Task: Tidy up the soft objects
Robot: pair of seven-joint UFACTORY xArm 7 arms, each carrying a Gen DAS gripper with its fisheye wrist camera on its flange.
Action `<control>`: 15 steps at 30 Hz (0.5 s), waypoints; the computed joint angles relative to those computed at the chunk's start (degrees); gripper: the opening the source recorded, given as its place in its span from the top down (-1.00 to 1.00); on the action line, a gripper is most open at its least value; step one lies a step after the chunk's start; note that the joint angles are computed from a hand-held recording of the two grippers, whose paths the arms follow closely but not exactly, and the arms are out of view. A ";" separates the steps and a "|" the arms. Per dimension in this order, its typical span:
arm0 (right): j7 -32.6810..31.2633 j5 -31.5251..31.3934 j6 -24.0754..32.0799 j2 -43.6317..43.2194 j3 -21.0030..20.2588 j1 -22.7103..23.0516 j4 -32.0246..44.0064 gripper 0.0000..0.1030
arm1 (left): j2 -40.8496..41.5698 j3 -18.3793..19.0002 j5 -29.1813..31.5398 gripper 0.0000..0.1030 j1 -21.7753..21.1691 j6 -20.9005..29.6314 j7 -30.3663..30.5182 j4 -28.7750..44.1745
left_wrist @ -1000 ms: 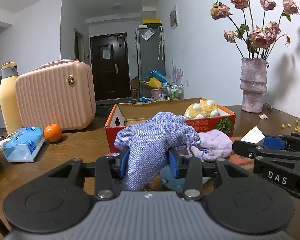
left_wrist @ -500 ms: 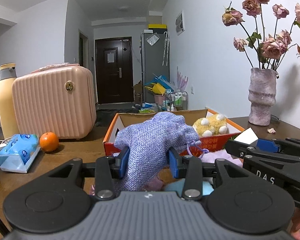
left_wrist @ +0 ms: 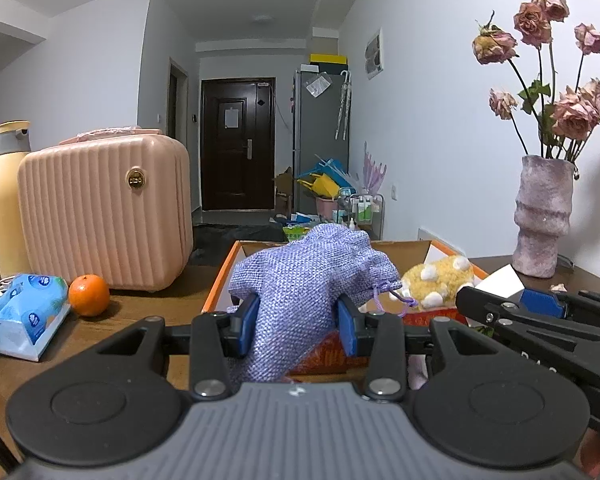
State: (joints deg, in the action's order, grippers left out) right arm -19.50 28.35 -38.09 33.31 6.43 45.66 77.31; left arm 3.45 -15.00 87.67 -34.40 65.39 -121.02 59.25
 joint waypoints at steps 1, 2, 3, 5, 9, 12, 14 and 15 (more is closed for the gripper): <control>-0.09 0.02 0.23 0.28 -0.09 -0.01 0.55 0.35 | 0.07 0.13 0.21 0.21 0.12 -0.07 -0.08 0.13; -0.19 0.10 0.42 0.52 -0.21 0.03 1.02 0.36 | 0.15 0.26 0.44 0.21 0.24 -0.13 -0.17 0.25; -0.32 0.24 0.64 0.77 -0.35 0.09 1.50 0.36 | 0.19 0.40 0.65 0.21 0.40 -0.33 -0.31 0.33; -0.58 0.76 0.88 1.27 -0.69 0.32 2.49 0.36 | 0.30 0.61 0.94 0.21 0.66 -0.57 -0.47 0.51; -0.82 1.55 2.12 2.33 -1.29 0.52 4.86 0.36 | 0.66 1.02 1.73 0.21 1.14 -0.99 -0.74 1.15; -0.66 1.71 3.26 3.18 -1.71 0.57 6.67 0.35 | 1.00 1.28 2.24 0.21 1.37 -0.80 -0.77 1.60; -0.66 1.73 3.85 3.80 -2.19 0.79 7.93 0.35 | 1.20 1.53 2.57 0.21 1.60 -1.08 -0.91 1.87; -0.68 1.74 4.11 4.08 -2.42 0.91 8.52 0.35 | 1.28 1.64 2.68 0.21 1.72 -1.30 -0.96 2.03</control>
State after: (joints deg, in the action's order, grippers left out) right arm -20.18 30.09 -33.98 37.38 4.01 46.58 85.83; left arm 4.73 -13.36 90.35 -32.68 64.08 -121.98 61.28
